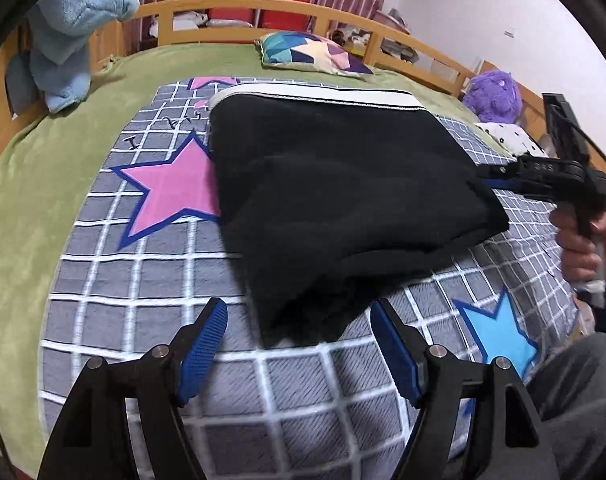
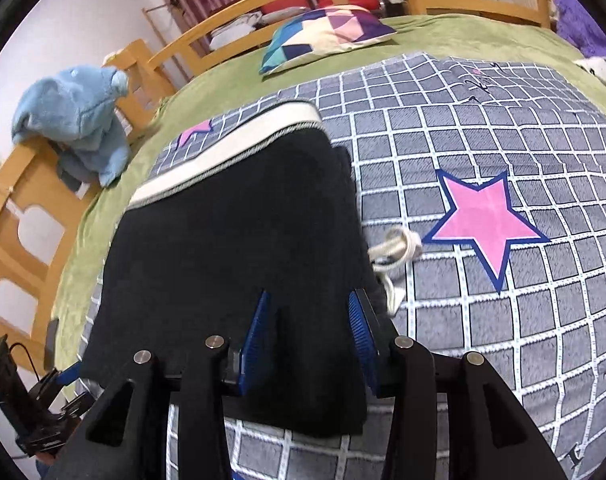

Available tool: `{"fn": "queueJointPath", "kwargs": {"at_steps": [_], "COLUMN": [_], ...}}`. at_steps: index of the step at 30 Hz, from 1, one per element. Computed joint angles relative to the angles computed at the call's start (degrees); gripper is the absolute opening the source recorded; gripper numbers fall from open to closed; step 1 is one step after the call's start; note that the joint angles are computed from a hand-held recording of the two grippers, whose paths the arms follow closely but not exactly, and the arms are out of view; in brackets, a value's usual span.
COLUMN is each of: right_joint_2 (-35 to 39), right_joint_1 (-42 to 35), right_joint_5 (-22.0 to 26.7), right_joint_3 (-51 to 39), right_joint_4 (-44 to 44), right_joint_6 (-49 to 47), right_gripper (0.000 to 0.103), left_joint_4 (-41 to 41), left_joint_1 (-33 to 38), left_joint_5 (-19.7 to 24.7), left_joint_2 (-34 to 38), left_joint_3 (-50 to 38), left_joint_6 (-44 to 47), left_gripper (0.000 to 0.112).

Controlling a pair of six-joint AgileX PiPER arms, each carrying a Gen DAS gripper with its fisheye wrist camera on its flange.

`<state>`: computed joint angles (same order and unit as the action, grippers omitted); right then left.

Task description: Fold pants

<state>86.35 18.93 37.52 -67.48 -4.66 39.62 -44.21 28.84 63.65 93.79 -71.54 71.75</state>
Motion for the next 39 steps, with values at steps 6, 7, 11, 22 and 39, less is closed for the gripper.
{"fn": "queueJointPath", "kwargs": {"at_steps": [6,7,11,22,39], "right_joint_2": [0.36,0.73,1.73,-1.27,2.43], "right_joint_1": [2.18,2.29,2.29,1.48,2.25], "right_joint_5": [1.38,1.43,1.67,-1.36,0.23], "right_joint_3": [1.04,0.97,0.76,1.74,-0.26], "right_joint_4": [-4.15,-4.40,-3.80,-3.03,-6.04], "right_joint_6": [2.77,2.82,2.06,-1.10,-3.05], "right_gripper": [0.043,0.044,0.045,0.045,0.044], "left_joint_4": [1.93,0.90,-4.68,-4.94,-2.68], "left_joint_1": [-11.79,-11.13,0.23,10.17,-3.42], "left_joint_5": [-25.91,-27.06,-13.94,1.35,-6.81], "left_joint_2": [-5.80,-5.58,2.74,3.83,5.12], "left_joint_3": [11.11,11.34,1.50,-3.30,-2.39], "left_joint_6": [-3.47,-1.86,-0.22,7.27,1.22], "left_gripper": [0.036,0.015,0.015,0.039,0.040]}}
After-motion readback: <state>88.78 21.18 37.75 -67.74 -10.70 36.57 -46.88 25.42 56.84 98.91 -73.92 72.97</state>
